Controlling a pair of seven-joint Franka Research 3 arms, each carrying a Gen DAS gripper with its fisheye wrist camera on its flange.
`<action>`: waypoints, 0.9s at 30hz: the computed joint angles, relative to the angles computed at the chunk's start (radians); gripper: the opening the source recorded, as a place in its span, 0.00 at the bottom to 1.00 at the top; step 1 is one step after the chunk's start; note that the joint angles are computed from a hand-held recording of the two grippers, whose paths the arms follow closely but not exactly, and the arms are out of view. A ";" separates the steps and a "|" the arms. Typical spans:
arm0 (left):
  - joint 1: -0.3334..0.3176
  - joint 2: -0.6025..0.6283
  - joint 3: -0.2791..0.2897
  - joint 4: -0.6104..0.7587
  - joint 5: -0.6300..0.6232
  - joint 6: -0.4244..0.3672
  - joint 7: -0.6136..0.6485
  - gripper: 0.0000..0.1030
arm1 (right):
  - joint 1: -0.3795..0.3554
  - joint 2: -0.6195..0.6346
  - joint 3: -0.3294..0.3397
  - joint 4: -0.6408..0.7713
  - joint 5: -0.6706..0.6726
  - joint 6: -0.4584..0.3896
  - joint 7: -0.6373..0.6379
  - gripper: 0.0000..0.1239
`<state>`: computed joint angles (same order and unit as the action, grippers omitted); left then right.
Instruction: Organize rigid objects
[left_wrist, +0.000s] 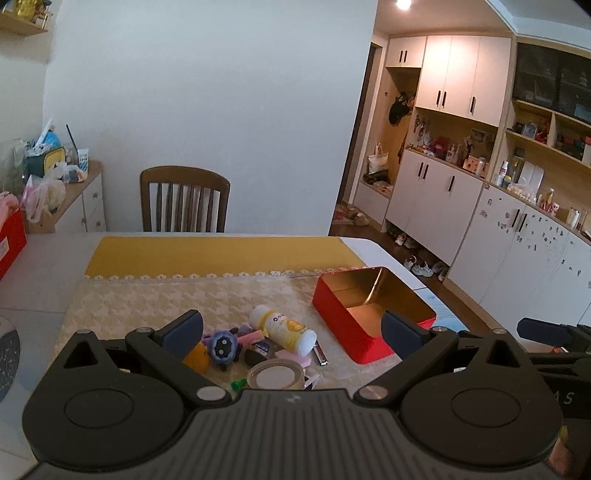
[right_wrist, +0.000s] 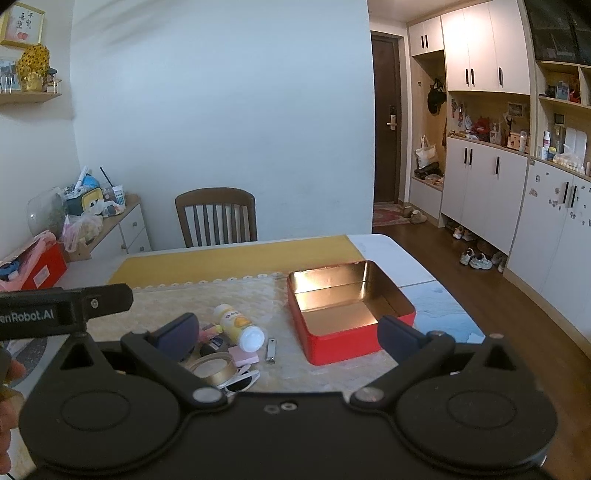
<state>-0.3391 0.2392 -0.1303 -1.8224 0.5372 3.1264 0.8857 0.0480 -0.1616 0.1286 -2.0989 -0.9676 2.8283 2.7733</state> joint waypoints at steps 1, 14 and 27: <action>-0.005 0.001 0.005 0.002 0.006 -0.002 -0.002 1.00 | 0.000 0.002 0.001 0.002 -0.003 -0.001 0.003 0.83; -0.055 0.002 0.067 0.015 0.092 -0.002 -0.064 1.00 | -0.004 0.001 0.001 -0.001 -0.013 0.011 0.021 0.83; -0.043 0.005 0.052 0.027 0.160 -0.011 -0.102 1.00 | -0.005 -0.004 0.003 0.005 -0.029 -0.005 0.050 0.83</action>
